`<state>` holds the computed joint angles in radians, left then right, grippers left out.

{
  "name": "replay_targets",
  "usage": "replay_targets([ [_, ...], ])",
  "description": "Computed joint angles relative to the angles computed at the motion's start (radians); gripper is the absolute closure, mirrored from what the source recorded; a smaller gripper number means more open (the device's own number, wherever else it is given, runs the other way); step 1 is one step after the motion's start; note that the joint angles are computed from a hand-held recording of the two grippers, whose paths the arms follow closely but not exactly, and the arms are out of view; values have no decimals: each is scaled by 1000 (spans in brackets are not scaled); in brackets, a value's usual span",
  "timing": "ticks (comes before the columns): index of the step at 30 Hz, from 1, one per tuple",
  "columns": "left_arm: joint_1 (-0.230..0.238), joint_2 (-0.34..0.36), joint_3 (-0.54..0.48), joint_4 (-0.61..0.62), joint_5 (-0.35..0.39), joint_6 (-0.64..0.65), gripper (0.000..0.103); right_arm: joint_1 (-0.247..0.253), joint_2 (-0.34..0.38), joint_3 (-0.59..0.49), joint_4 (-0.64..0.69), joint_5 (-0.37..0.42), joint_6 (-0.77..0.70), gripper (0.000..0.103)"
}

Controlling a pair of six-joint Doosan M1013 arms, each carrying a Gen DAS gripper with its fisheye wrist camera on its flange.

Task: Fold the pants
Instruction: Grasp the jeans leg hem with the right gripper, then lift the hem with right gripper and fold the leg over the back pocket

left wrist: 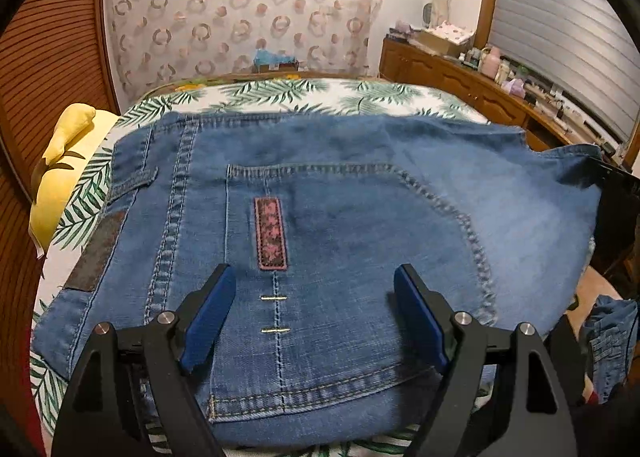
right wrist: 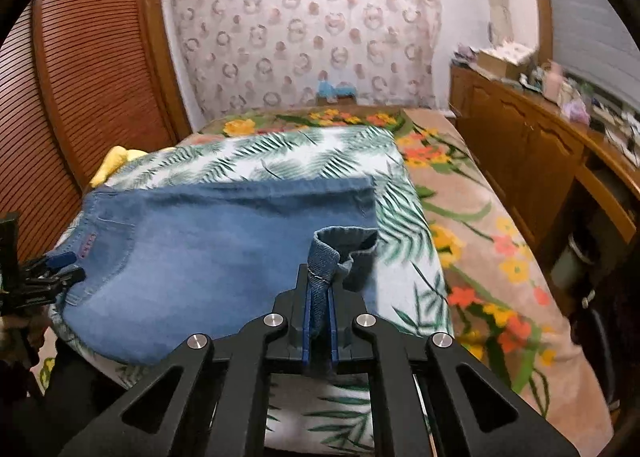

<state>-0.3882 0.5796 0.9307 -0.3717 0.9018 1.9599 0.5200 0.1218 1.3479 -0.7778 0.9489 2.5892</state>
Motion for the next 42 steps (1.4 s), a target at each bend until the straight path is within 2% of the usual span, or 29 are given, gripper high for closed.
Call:
replay_targets([
  [5, 5, -22, 19, -34, -30, 23, 21, 8, 33, -64, 44, -62, -110, 100],
  [15, 32, -55, 34, -54, -77, 27, 21, 23, 171, -285, 229, -180, -427, 100],
  [19, 42, -58, 32, -48, -92, 12, 21, 17, 224, -375, 380, -186, -597, 100],
  [24, 56, -59, 34, -51, -98, -2, 21, 6, 266, -446, 513, -184, -713, 100],
  [27, 59, -59, 36, -49, -95, -9, 21, -15, 294, -487, 602, -128, -801, 100],
  [31, 59, -56, 38, -52, -92, -15, 21, -39, 316, -518, 608, -51, -832, 99],
  [33, 57, -54, 37, -52, -88, -15, 21, -45, 320, -522, 592, -29, -831, 96],
  [34, 55, -53, 35, -51, -86, -14, 21, -46, 326, -534, 585, -21, -829, 90],
  [35, 53, -54, 36, -52, -85, -11, 21, -44, 332, -546, 572, -17, -822, 84],
  [40, 48, -48, 28, -65, -79, -1, 21, -35, 316, -514, 493, -50, -773, 75],
  [42, 46, -47, 26, -67, -74, 5, 21, -29, 317, -509, 455, -40, -747, 70],
])
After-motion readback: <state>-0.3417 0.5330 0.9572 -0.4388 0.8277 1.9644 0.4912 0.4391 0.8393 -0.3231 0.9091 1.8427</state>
